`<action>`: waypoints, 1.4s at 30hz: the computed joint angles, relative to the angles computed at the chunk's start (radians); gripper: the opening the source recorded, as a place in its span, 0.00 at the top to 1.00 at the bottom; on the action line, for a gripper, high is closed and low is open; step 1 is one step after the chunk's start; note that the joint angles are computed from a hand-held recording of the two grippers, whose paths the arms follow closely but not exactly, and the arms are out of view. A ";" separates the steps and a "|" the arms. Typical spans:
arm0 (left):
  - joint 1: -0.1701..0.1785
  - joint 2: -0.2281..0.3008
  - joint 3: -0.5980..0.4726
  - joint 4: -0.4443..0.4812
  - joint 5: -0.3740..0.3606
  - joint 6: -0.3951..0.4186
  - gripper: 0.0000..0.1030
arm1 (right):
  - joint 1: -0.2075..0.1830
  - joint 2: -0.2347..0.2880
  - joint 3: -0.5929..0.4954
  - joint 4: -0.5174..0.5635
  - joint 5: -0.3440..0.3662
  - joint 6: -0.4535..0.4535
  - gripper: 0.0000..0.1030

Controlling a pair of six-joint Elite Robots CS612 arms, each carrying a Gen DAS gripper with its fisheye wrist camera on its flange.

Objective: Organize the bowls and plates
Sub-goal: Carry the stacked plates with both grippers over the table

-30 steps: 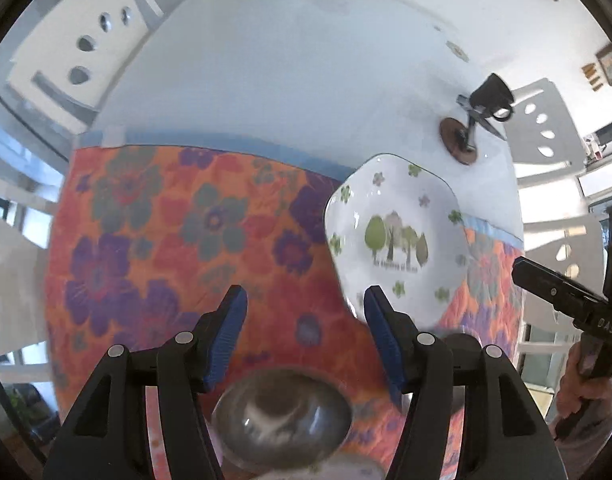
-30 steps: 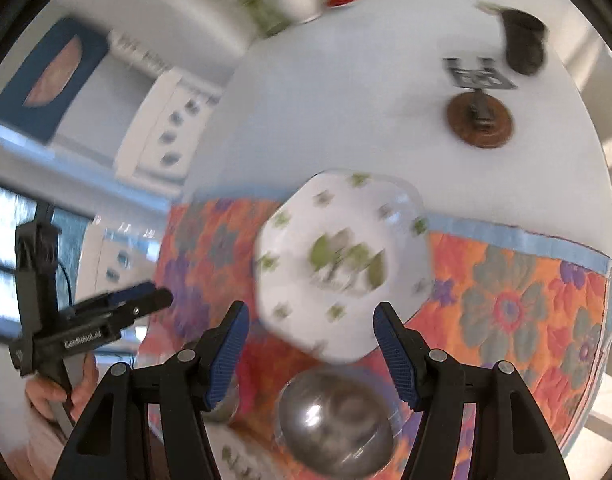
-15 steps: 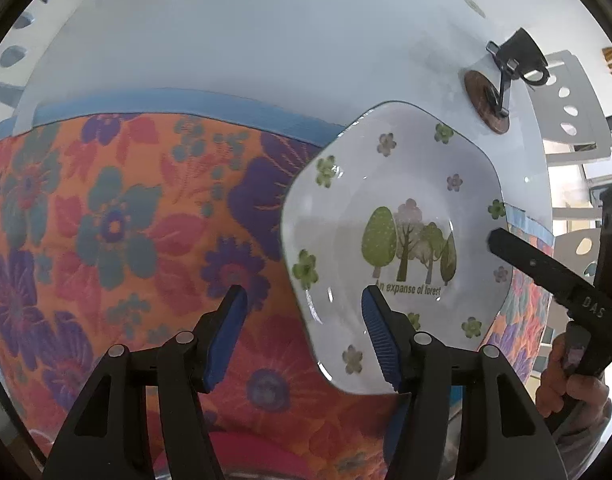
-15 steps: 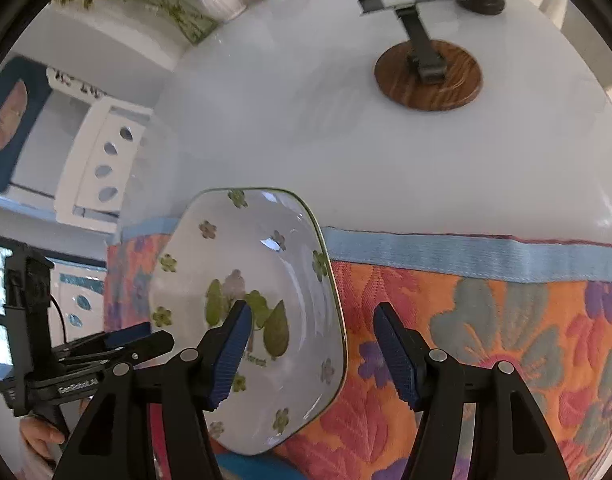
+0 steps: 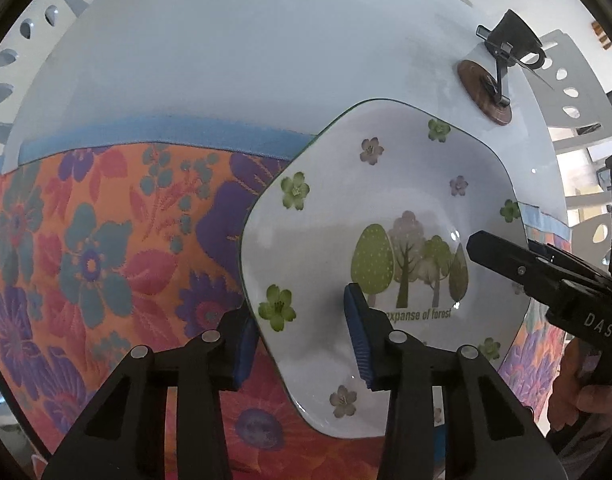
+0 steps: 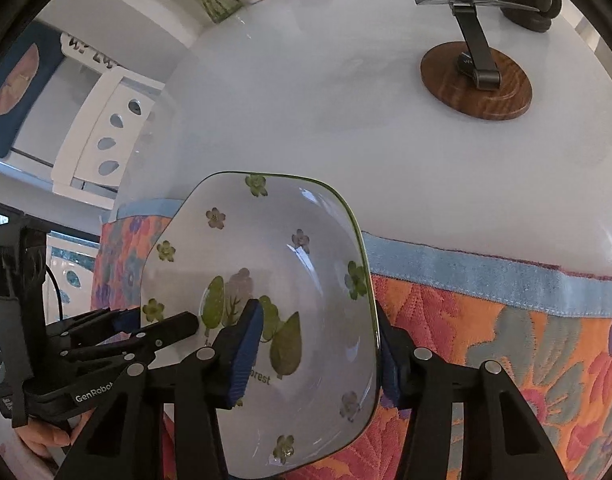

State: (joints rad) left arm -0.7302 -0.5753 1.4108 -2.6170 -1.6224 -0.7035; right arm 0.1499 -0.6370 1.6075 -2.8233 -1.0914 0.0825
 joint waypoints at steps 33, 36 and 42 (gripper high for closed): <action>0.022 -0.194 0.282 -0.183 0.104 -0.075 0.65 | 0.064 -0.062 0.006 0.021 0.054 -0.099 0.50; 0.018 -0.208 0.300 -0.202 0.112 -0.090 0.65 | 0.070 -0.074 0.014 0.013 0.062 -0.098 0.50; 0.009 -0.226 0.328 -0.222 0.122 -0.124 0.64 | 0.083 -0.103 0.034 0.012 0.063 -0.104 0.50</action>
